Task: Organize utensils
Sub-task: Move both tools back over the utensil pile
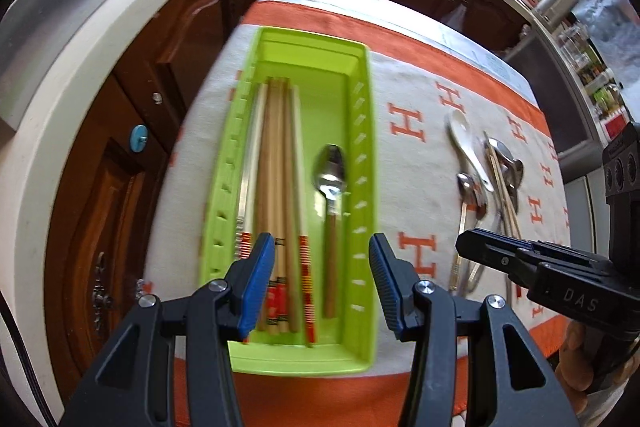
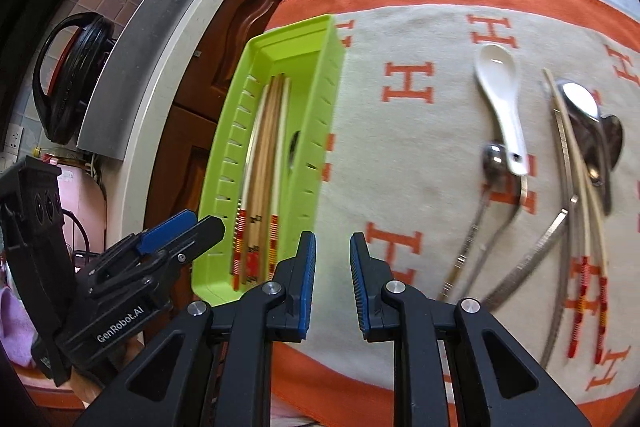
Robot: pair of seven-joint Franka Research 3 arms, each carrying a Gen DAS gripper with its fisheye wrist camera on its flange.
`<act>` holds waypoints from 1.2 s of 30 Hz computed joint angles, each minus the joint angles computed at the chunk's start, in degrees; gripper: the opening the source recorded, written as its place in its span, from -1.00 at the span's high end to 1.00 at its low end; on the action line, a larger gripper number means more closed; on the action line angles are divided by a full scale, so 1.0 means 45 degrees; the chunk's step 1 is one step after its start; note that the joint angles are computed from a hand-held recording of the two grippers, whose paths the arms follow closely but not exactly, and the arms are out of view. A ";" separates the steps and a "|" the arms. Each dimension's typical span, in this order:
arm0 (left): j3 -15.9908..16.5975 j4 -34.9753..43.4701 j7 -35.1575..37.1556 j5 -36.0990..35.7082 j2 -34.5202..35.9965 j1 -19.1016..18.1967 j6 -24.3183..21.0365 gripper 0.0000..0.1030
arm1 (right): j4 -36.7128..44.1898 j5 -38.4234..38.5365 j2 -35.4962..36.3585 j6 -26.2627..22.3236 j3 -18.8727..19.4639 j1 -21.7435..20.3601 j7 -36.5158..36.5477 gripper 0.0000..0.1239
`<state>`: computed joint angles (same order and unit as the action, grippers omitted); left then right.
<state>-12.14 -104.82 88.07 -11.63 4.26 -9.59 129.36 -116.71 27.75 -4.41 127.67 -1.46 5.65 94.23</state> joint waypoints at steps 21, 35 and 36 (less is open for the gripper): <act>-0.1260 0.2655 0.1090 -0.1929 0.2065 -0.1269 -0.2112 0.09 | -0.4445 -0.0998 -0.4553 0.0532 -0.1388 -0.2539 0.0063 0.72; -0.1830 0.5530 -0.0469 -0.1685 0.4835 -0.2243 -0.3454 0.49 | -0.5257 -0.0685 -0.4923 0.0884 -0.1833 -0.3208 -0.0317 0.72; -0.1839 0.5754 -0.0696 -0.1574 0.5046 -0.2330 -0.3535 0.51 | -0.5303 -0.0590 -0.4930 0.0913 -0.1860 -0.3222 -0.0360 0.72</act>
<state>-20.41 -78.93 84.93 -18.72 26.97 -20.07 113.45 -140.57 25.10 -26.60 131.78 -9.84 -8.85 92.61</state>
